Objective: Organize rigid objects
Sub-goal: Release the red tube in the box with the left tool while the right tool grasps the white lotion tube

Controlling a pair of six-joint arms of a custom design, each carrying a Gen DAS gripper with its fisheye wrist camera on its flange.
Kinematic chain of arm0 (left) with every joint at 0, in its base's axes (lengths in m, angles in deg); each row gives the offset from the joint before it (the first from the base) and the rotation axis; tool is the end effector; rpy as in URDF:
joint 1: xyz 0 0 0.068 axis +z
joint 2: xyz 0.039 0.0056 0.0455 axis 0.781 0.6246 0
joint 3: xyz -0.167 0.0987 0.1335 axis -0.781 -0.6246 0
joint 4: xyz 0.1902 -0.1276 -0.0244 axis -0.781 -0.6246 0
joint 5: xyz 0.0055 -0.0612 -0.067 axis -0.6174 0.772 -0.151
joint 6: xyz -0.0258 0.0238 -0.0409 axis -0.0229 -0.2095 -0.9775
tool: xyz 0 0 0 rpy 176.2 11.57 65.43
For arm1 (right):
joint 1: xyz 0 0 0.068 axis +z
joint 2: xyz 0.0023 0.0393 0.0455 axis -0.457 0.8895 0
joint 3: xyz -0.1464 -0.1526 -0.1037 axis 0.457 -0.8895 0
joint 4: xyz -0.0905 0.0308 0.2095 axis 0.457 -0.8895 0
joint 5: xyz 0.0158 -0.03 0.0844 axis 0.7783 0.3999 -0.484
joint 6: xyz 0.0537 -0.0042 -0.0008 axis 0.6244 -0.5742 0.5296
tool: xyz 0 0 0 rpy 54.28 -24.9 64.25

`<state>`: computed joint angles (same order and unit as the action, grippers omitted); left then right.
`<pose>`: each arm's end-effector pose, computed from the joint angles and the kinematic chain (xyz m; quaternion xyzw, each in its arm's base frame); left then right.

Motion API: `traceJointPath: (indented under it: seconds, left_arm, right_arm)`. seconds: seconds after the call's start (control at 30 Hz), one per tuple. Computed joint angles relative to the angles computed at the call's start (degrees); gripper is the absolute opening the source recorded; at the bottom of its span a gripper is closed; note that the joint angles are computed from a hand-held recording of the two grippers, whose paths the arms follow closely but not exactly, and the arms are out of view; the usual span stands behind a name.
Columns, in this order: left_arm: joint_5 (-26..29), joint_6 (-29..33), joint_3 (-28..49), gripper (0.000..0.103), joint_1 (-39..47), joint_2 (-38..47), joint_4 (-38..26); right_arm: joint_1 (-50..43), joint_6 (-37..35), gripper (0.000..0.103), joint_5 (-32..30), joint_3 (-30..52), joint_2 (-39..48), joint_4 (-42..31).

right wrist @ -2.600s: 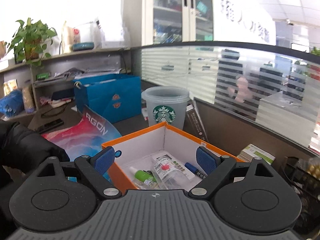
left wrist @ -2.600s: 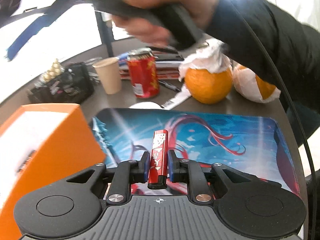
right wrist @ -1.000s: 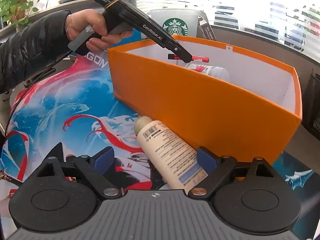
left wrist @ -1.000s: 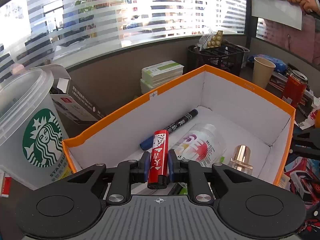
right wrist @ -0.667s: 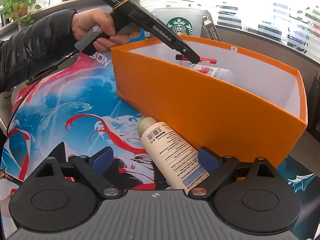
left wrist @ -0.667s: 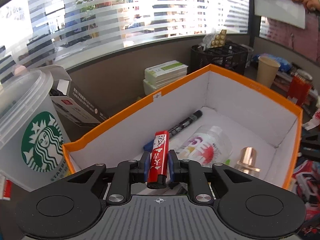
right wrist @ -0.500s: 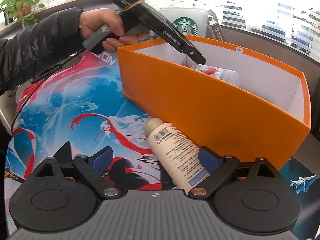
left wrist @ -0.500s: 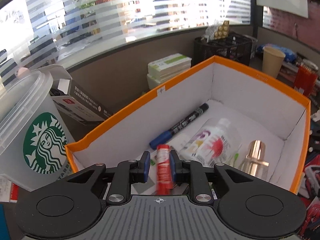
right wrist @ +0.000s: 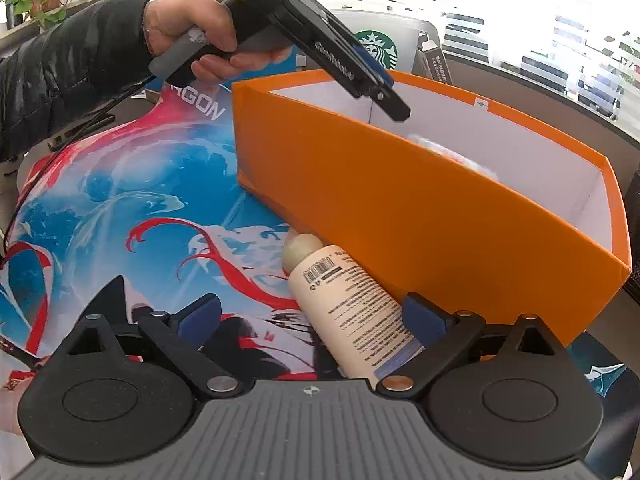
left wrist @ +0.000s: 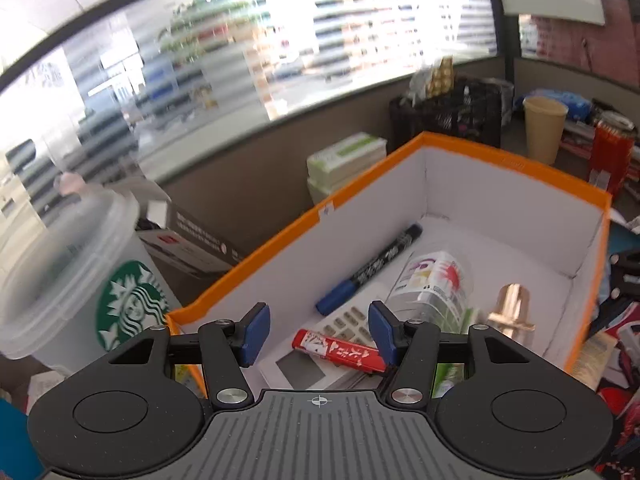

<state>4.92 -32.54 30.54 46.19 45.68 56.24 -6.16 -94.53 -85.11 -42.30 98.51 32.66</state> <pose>0.2743 -0.0330 0.1859 0.3165 0.8448 -0.0154 0.4311 0.1815 0.0901 0.1300 -0.4768 0.7629 0.2311 0.3704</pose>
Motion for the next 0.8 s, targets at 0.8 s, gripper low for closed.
traceJointPath:
  seconds: [0.8]
  left_arm:
    - [16.63,-4.61,-23.02,0.062,3.98,-37.34,-11.73]
  right_arm:
    - [10.52,4.45,0.066,4.97,-1.68,2.04,4.78]
